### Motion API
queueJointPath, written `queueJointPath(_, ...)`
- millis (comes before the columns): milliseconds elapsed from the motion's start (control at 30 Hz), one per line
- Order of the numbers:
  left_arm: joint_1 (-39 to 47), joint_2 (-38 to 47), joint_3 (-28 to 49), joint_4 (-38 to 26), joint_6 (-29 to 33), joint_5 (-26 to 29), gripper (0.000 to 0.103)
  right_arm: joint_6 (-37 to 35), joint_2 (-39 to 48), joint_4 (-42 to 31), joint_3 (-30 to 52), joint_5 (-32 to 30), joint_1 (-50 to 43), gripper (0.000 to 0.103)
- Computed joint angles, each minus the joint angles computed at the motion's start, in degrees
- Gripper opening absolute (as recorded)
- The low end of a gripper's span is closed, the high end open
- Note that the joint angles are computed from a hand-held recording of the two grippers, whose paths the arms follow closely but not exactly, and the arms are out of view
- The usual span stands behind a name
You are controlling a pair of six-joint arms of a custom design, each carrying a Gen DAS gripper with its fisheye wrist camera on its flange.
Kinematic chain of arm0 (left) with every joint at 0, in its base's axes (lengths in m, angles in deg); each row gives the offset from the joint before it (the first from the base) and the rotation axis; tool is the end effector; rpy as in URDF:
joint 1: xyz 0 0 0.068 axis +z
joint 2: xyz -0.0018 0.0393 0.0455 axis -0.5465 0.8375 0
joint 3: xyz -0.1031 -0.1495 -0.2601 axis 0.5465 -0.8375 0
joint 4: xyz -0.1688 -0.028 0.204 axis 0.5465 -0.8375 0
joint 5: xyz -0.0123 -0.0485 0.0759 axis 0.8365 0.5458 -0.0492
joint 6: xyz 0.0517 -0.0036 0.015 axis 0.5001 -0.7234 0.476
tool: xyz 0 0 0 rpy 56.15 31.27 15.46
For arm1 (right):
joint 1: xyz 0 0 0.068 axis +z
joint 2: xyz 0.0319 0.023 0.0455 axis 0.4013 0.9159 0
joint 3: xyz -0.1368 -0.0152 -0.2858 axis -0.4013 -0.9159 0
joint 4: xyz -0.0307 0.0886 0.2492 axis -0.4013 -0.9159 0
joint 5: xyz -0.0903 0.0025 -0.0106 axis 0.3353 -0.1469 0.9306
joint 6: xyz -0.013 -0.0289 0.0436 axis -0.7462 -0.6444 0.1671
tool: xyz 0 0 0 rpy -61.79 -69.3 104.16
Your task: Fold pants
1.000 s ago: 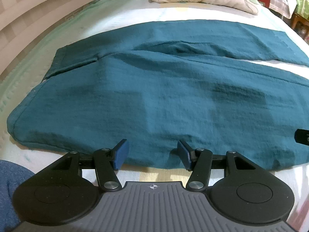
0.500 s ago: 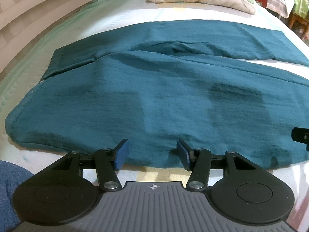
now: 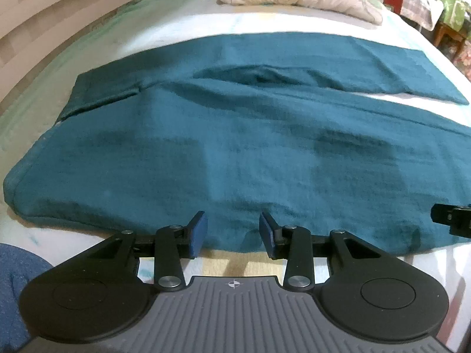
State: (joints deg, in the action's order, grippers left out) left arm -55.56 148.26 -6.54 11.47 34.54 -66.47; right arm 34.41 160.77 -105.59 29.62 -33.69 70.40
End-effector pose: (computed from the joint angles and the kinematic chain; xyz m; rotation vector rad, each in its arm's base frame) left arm 0.2929 -0.1176 0.2143 0.4967 2.4967 -0.0323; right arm 0.2111 0.1989 0.2037 0.6390 2.5209 -0.1125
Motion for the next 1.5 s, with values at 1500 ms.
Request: queueJointPath(1500,-1.49,43.25,67.13,-30.72,0.26,-4.20,0.039,-28.07,17.03,3.84,31.10,-17.69,-45.39,0.063)
